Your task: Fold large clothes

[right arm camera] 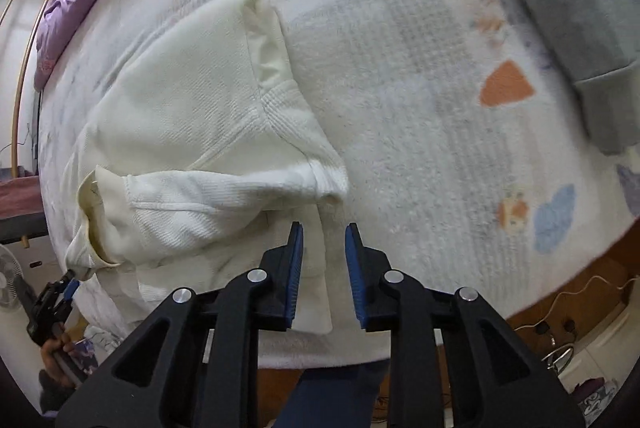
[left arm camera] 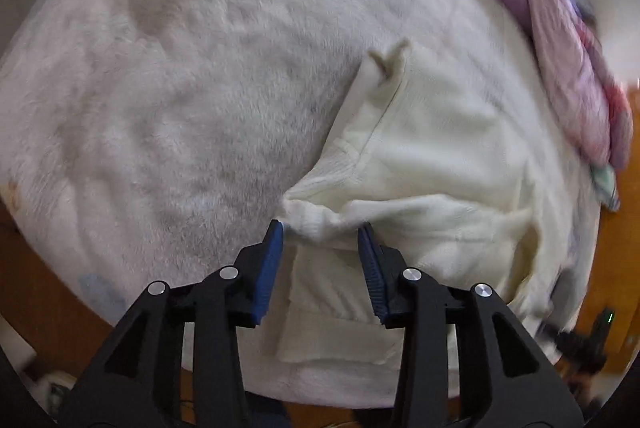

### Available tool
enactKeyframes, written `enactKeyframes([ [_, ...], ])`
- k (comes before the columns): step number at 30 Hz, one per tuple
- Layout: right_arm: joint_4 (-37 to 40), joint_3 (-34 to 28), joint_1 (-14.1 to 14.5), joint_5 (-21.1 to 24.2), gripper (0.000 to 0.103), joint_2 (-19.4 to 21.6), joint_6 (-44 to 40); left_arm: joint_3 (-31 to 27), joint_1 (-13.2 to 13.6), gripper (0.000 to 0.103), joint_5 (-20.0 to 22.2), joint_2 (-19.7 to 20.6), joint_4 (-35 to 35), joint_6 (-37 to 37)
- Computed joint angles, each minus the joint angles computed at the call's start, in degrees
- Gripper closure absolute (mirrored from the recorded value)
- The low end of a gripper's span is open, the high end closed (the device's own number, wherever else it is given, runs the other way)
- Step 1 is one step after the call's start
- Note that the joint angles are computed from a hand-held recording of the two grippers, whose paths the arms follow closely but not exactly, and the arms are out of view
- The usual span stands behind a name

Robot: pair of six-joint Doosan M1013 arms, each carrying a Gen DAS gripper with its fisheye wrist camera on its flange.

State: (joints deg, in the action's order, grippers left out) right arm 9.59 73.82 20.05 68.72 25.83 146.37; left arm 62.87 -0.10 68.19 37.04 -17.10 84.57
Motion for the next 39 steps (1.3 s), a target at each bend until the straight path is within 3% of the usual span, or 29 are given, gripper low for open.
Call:
enactKeyframes([
  [2,-0.8,-2.7,0.4,-1.2,0.08,0.9,-2.9,-0.1,-1.0,0.063,-2.7,-1.0,1.0,1.0],
  [4,0.8,-6.3,0.6,-2.5,0.071,3.0,-7.4,-0.4,-1.9,0.062,-4.9,-1.6,-0.1,3.0],
  [5,2.5,-8.8,0.8,-4.2,0.064,4.7,-10.0,-1.7,-2.3,0.054,-4.5,-1.1,-1.3,3.9],
  [6,3.5,-10.2,0.8,-5.1,0.063,5.8,-11.4,-3.2,-3.0,0.048,-3.3,-0.2,-2.6,4.8],
  [8,7.8,-15.6,0.9,-5.5,0.064,10.4,-15.8,-6.3,-4.0,0.048,-0.3,2.1,-5.3,7.0],
  [11,9.9,-22.5,1.0,-2.7,0.064,16.3,-15.5,-12.1,-6.6,0.048,5.4,6.9,-5.5,9.0],
  [13,14.1,-24.4,0.4,-3.9,0.066,19.0,-14.5,-15.4,-7.8,0.048,9.7,9.7,-4.8,8.0],
  [16,13.9,-29.2,0.6,4.0,0.065,22.3,-15.0,-16.0,-8.9,0.049,12.4,11.2,-2.1,7.2],
  [22,22.2,-18.6,1.3,1.6,0.065,16.2,-21.8,-6.4,-7.0,0.049,11.1,5.4,-3.6,7.6],
  [27,25.6,-12.4,2.3,4.2,0.064,11.7,-24.7,1.9,-6.3,0.048,10.3,-0.6,2.8,2.6],
  [32,23.9,-13.9,1.8,5.7,0.064,10.5,-27.1,8.3,-5.5,0.048,0.6,-5.9,2.7,-6.1],
  [34,22.1,-14.9,1.6,5.9,0.064,11.0,-27.6,9.1,-5.3,0.046,-1.6,-6.0,0.7,-7.6],
  [36,19.5,-16.9,1.9,6.8,0.064,12.8,-28.3,8.7,-6.3,0.045,-1.2,-5.0,2.2,-9.2],
  [39,17.7,-15.1,2.7,8.2,0.066,14.1,-28.0,8.6,-7.5,0.044,1.1,-3.0,5.3,-6.9],
])
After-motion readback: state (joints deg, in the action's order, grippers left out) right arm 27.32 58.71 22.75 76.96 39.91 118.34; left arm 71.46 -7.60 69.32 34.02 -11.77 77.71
